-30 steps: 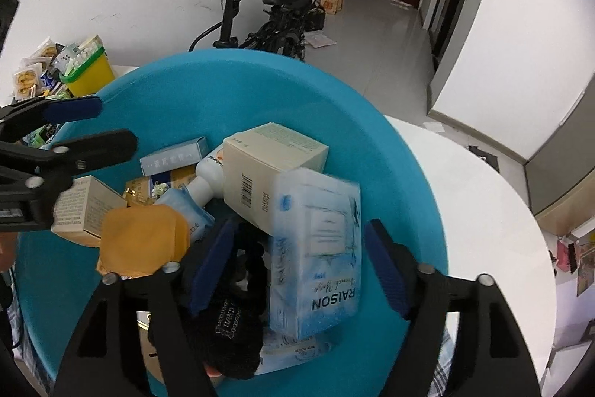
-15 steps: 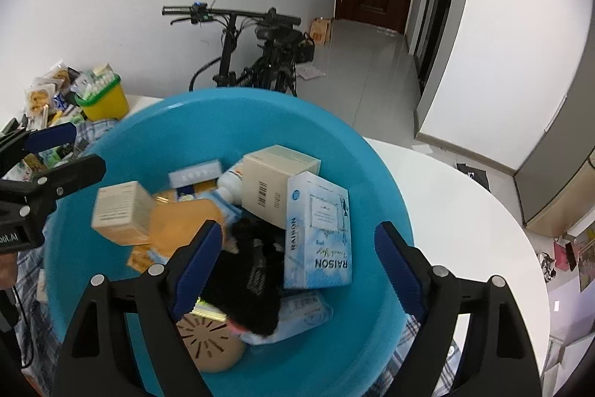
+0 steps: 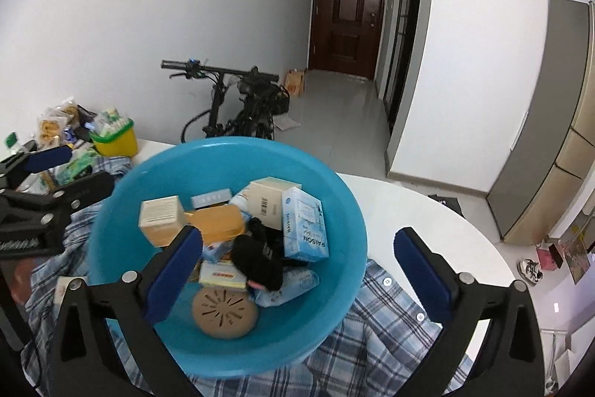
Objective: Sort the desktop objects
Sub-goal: 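Raise both tools out of the basin and pull back from it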
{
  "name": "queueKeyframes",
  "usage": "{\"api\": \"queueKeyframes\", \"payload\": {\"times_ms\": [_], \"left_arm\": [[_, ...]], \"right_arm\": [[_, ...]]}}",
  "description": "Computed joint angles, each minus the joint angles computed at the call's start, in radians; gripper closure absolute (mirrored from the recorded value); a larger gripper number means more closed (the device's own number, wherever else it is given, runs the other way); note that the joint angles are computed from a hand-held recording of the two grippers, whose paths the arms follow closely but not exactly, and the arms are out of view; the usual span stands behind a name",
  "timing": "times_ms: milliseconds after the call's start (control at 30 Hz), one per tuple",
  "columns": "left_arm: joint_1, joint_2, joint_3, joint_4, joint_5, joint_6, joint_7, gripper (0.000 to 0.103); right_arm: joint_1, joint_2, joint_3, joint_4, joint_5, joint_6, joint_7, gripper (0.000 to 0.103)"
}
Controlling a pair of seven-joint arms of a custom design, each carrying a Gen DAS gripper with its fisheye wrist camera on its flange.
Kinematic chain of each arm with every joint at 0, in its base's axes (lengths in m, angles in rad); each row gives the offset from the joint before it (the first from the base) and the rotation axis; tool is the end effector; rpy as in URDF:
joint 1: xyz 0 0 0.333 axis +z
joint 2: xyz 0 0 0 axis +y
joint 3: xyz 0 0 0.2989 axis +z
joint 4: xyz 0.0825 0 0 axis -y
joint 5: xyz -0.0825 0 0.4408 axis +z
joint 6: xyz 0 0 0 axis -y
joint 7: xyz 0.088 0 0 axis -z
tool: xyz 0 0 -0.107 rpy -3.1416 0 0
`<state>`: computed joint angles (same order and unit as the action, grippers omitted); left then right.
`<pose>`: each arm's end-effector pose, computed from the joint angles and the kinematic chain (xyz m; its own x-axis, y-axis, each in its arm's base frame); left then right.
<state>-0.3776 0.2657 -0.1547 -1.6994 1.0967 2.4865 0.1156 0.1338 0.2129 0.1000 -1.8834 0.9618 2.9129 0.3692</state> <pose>0.6272 -0.3638 0.4576 0.1898 -0.9811 0.0373 -0.5651 -0.1402 -0.8130 0.6850 0.1077 0.4257 0.5058 -0.8600 0.0676 -0.4873 -0.3496 -0.8002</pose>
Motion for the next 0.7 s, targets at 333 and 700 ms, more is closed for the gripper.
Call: {"api": "queueKeyframes", "payload": {"times_ms": [333, 700], "left_arm": [[-0.037, -0.124, -0.061, -0.146, 0.106, -0.053, -0.117, 0.0], [-0.046, -0.171, -0.109, -0.294, 0.04, -0.011, -0.246, 0.0]], "right_arm": [[0.026, -0.234, -0.039, -0.232, 0.418, -0.033, -0.388, 0.001], [0.073, -0.316, -0.105, -0.403, 0.469, -0.061, -0.391, 0.001]]}}
